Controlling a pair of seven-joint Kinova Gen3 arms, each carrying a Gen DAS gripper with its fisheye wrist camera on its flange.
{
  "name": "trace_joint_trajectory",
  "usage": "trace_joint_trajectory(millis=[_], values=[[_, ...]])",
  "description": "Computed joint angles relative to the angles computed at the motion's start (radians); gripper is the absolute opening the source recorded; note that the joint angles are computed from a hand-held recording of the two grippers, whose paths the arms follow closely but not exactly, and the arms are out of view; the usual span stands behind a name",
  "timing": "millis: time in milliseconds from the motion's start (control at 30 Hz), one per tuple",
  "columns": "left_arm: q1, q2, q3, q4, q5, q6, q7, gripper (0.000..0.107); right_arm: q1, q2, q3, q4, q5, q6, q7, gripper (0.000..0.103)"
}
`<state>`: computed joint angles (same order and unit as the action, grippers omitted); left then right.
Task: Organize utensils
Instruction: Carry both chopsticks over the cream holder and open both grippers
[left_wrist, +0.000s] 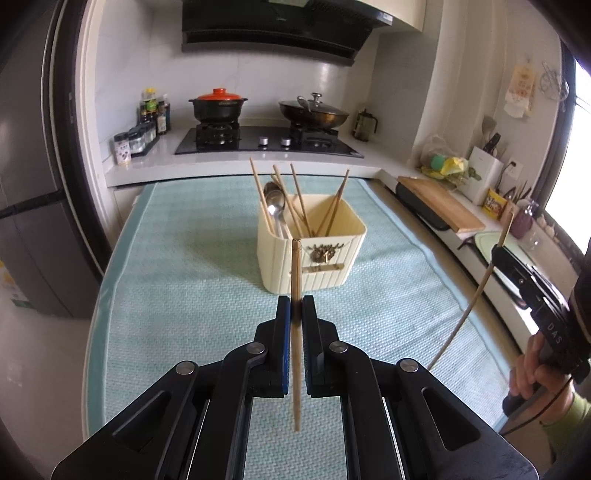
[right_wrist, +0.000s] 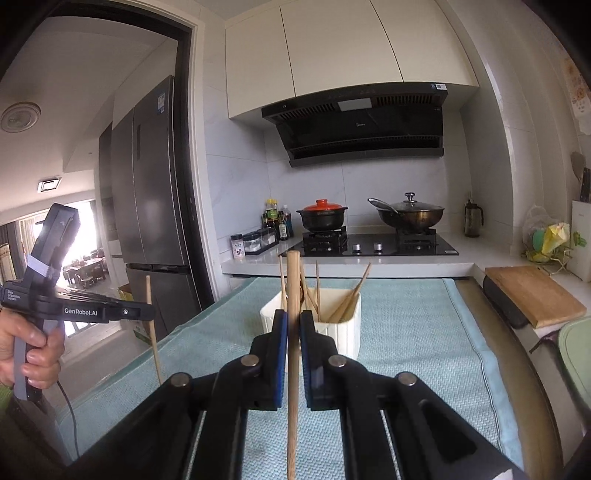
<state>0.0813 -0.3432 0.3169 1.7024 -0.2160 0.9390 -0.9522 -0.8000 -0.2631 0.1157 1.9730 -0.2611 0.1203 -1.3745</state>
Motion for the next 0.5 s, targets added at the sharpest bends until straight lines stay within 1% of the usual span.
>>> trace_joint_trajectory(millis=[67, 133, 300, 367, 500], values=[[0.008, 0.009, -0.024, -0.035, 0.014, -0.001, -0.023, 0.004, -0.008, 0.023, 0.01, -0.049, -0.003, 0.011, 0.005, 0.007], [0.004, 0.023, -0.031, -0.077, 0.01, 0.002, -0.039, 0.004, -0.051, 0.051, 0.058, -0.106, -0.033, 0.034, 0.036, 0.007], [-0.017, 0.092, -0.033, -0.211, -0.039, 0.004, -0.059, 0.004, -0.101, 0.143, 0.136, -0.264, -0.159, 0.092, 0.16, 0.007], [-0.017, 0.131, -0.049, -0.269, -0.049, -0.005, -0.063, 0.004, -0.102, 0.19, 0.158, -0.337, -0.224, 0.119, 0.215, 0.007], [-0.004, 0.223, -0.088, -0.383, -0.066, -0.031, -0.065, 0.004, -0.042, 0.297, 0.147, -0.493, -0.31, 0.17, 0.274, 0.007]])
